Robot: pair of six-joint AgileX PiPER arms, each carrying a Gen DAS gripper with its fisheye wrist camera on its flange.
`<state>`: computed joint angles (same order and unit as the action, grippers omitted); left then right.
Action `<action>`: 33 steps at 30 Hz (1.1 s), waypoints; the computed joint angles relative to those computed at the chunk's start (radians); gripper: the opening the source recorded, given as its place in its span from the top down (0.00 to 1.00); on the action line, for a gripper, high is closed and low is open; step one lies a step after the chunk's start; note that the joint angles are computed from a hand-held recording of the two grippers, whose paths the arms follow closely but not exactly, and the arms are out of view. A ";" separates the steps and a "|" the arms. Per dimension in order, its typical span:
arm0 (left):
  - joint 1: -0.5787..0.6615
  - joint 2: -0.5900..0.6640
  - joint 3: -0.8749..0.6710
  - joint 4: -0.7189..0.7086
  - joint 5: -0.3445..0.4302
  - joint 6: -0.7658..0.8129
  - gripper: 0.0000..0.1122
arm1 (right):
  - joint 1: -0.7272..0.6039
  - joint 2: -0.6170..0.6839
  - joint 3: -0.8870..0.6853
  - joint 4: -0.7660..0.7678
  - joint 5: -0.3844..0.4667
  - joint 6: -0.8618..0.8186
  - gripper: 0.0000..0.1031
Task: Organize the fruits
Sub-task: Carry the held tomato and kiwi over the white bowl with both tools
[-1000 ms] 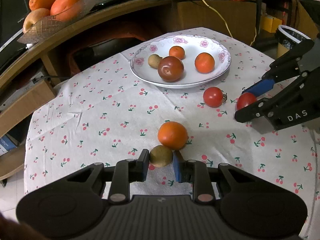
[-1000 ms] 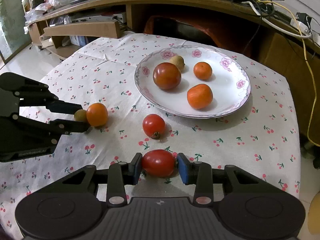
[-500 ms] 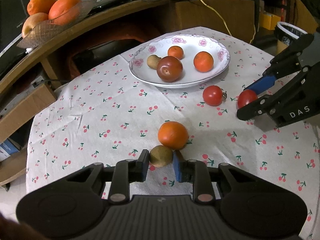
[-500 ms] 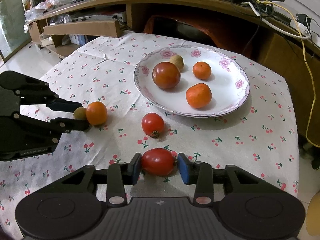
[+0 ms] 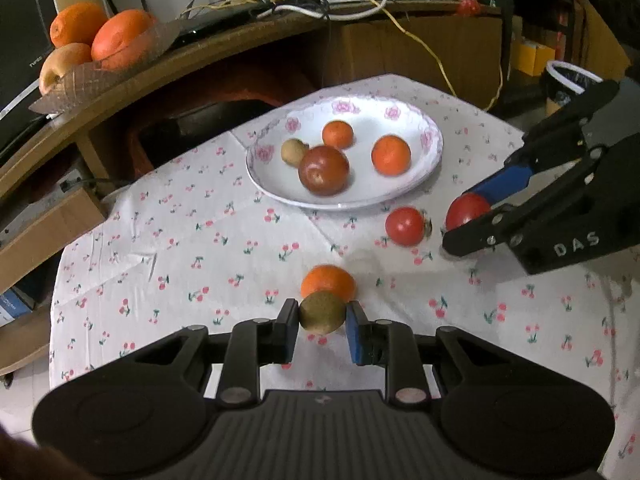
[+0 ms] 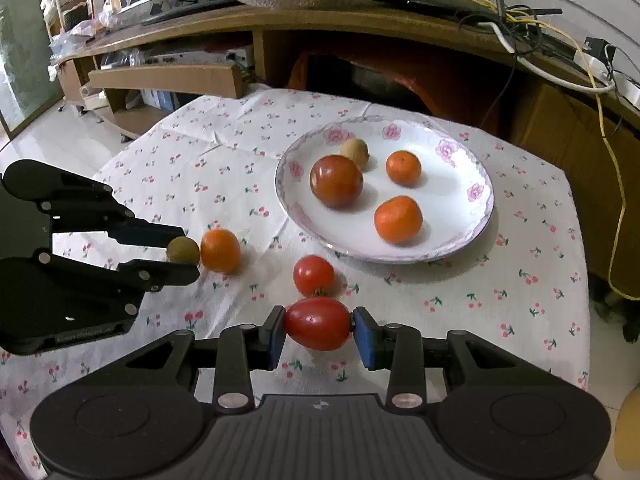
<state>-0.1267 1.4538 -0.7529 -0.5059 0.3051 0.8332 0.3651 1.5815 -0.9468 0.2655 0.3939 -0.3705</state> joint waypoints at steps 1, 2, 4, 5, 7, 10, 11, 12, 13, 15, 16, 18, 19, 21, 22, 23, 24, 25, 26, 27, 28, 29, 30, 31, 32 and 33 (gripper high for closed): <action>-0.004 0.002 -0.007 0.008 0.000 -0.013 0.73 | -0.001 0.001 -0.004 0.000 -0.001 0.004 0.65; -0.010 0.004 -0.015 0.017 -0.002 -0.028 0.73 | -0.002 0.003 -0.009 -0.008 -0.003 0.016 0.65; -0.019 0.011 -0.037 0.025 0.002 -0.050 0.73 | -0.002 0.004 -0.021 -0.019 -0.007 0.033 0.65; -0.026 0.017 -0.049 0.035 0.001 -0.068 0.73 | -0.004 0.006 -0.027 -0.018 -0.009 0.034 0.65; -0.041 0.030 -0.070 0.065 -0.005 -0.108 0.73 | -0.009 0.009 -0.038 -0.018 -0.017 0.041 0.65; -0.054 0.051 -0.104 0.080 -0.003 -0.145 0.73 | -0.018 0.017 -0.056 -0.038 -0.031 0.071 0.65; -0.058 0.059 -0.115 0.085 -0.006 -0.154 0.73 | -0.022 0.019 -0.060 -0.041 -0.034 0.078 0.65; -0.063 0.067 -0.127 0.092 -0.008 -0.165 0.73 | -0.027 0.025 -0.068 -0.048 -0.040 0.090 0.65; -0.068 0.075 -0.140 0.098 -0.009 -0.177 0.73 | -0.029 0.028 -0.074 -0.061 -0.044 0.106 0.65; -0.077 0.089 -0.164 0.113 -0.012 -0.200 0.73 | -0.036 0.038 -0.088 -0.074 -0.051 0.128 0.65; -0.083 0.098 -0.178 0.122 -0.014 -0.213 0.73 | -0.040 0.044 -0.095 -0.072 -0.053 0.127 0.65; -0.092 0.117 -0.203 0.137 -0.016 -0.237 0.73 | -0.042 0.061 -0.112 -0.079 -0.056 0.138 0.65; -0.093 0.128 -0.214 0.140 -0.017 -0.242 0.73 | -0.043 0.068 -0.118 -0.085 -0.059 0.146 0.65; -0.098 0.150 -0.236 0.155 -0.016 -0.264 0.73 | -0.048 0.080 -0.130 -0.078 -0.058 0.138 0.65; -0.103 0.158 -0.244 0.171 -0.018 -0.282 0.73 | -0.050 0.085 -0.134 -0.079 -0.059 0.140 0.65; -0.106 0.167 -0.253 0.182 -0.016 -0.296 0.73 | -0.052 0.092 -0.142 -0.080 -0.054 0.142 0.65; -0.109 0.178 -0.264 0.190 -0.014 -0.307 0.73 | -0.054 0.097 -0.146 -0.078 -0.052 0.141 0.65; -0.112 0.187 -0.272 0.207 -0.014 -0.325 0.73 | -0.056 0.101 -0.148 -0.079 -0.052 0.142 0.65; -0.114 0.198 -0.279 0.216 -0.013 -0.334 0.73 | -0.057 0.108 -0.151 -0.088 -0.053 0.150 0.65; -0.115 0.205 -0.285 0.221 -0.012 -0.341 0.73 | -0.060 0.113 -0.155 -0.086 -0.050 0.147 0.65; -0.115 0.213 -0.291 0.225 -0.010 -0.345 0.73 | -0.063 0.120 -0.160 -0.084 -0.048 0.147 0.65; -0.117 0.221 -0.297 0.232 -0.009 -0.352 0.73 | -0.066 0.128 -0.164 -0.086 -0.047 0.149 0.65; -0.120 0.229 -0.302 0.249 -0.010 -0.368 0.73 | -0.066 0.134 -0.168 -0.093 -0.047 0.156 0.65; -0.122 0.236 -0.307 0.263 -0.009 -0.381 0.73 | -0.067 0.142 -0.174 -0.096 -0.045 0.162 0.65; -0.123 0.243 -0.312 0.275 -0.010 -0.395 0.73 | -0.068 0.150 -0.179 -0.099 -0.044 0.169 0.65; -0.125 0.250 -0.317 0.287 -0.008 -0.406 0.73 | -0.069 0.154 -0.182 -0.095 -0.046 0.165 0.65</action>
